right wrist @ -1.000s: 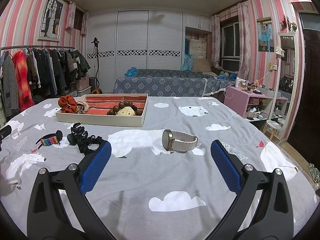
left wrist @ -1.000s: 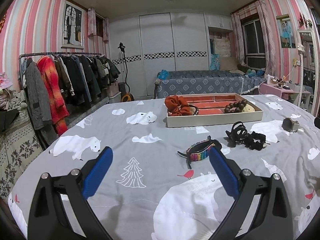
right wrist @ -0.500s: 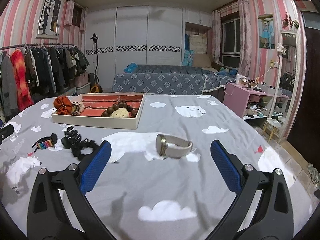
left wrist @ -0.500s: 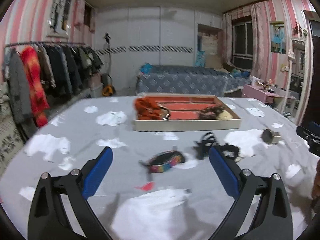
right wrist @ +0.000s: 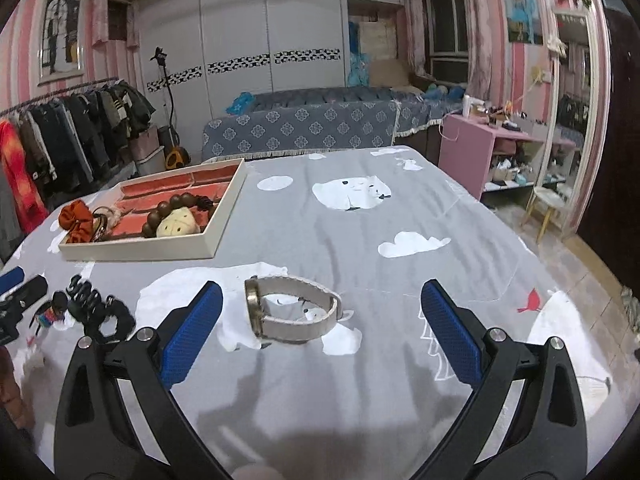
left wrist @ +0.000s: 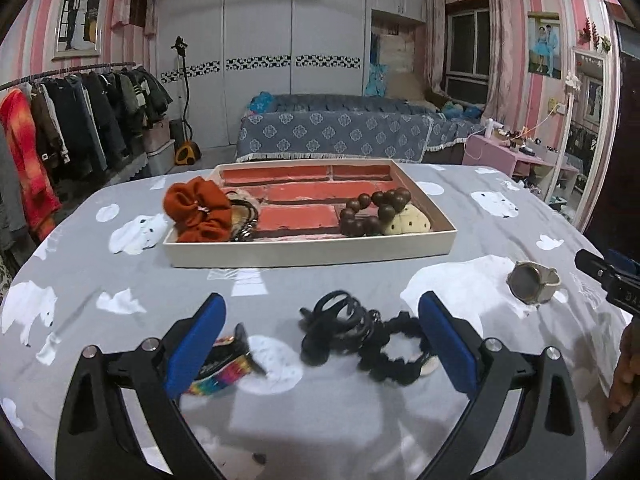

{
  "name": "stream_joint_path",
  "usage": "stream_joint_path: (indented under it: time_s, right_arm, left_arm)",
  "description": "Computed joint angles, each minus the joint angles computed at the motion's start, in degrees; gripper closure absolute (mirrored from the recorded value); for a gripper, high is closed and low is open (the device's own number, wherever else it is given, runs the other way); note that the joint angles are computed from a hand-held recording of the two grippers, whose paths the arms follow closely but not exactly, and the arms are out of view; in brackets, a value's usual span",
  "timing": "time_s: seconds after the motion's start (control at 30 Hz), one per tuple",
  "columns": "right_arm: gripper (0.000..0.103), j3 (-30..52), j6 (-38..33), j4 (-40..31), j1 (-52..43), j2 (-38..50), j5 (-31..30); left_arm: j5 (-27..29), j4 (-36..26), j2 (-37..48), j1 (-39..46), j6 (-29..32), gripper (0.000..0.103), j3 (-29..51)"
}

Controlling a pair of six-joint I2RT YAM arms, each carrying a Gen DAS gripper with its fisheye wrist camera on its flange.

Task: Organize jewelry
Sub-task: 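Grasp the black claw clip with the left tool while the right tool grasps the white-strap watch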

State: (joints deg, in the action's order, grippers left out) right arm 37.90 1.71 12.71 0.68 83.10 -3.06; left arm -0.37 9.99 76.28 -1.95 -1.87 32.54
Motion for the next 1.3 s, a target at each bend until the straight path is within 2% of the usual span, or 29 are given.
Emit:
stream_joint_path:
  time_s: [0.23,0.57,0.67,0.7,0.73,0.8,0.9,1.0,1.03,1.1,1.2,1.27,1.3]
  right_arm:
    - [0.006,4.9,-0.1,-2.0,0.2,5.2,-1.3]
    - [0.006,10.5,-0.2,-6.8,1.3,11.8,0.2]
    - [0.006,12.1,0.0,-8.0,1.2,13.3,0.5]
    - [0.006,12.8,0.0,-8.8,1.2,13.9,0.6]
    - [0.006,13.5,-0.1,-9.3,1.1,14.6,0.5]
    - [0.006,15.0,-0.5,-11.0,1.2,15.8,0.4]
    - [0.011,17.7,-1.5,-14.2,1.5,17.8,0.0]
    - [0.020,19.6,-2.1,-16.3,1.4,19.4,-1.0]
    - [0.028,19.9,-2.4,-16.5,1.4,19.6,-1.6]
    - [0.032,20.0,-3.3,-16.9,2.0,19.5,-1.3]
    - [0.046,19.0,-4.1,-16.1,2.6,18.6,-1.0]
    - [0.068,18.2,-4.6,-15.4,2.9,17.8,-1.4]
    - [0.071,18.2,-4.7,-15.4,3.1,17.7,-1.6]
  left_arm:
    - [-3.5,-1.7,9.4,-1.2,-1.2,0.008,6.7]
    - [0.9,-5.1,17.9,0.8,-1.2,0.010,12.0]
    - [2.5,-6.4,19.6,1.2,-0.9,0.019,13.5]
    - [3.2,-6.9,20.0,1.3,-0.7,0.025,13.9]
    - [4.5,-7.9,20.9,1.6,-0.3,0.035,14.8]
    - [6.2,-8.7,21.3,1.9,0.1,0.046,15.3]
    - [7.2,-8.3,21.5,1.8,0.8,0.052,15.2]
    - [8.3,-8.2,21.6,2.0,0.9,0.052,15.2]
    - [8.9,-8.1,21.6,2.2,0.9,0.052,15.1]
    - [9.6,-7.7,21.5,2.5,0.9,0.052,14.9]
    - [10.2,-6.7,20.4,3.0,0.7,0.053,13.8]
    - [10.4,-6.3,19.6,3.1,0.8,0.053,13.3]
    - [10.5,-6.2,19.2,3.1,0.9,0.053,13.1]
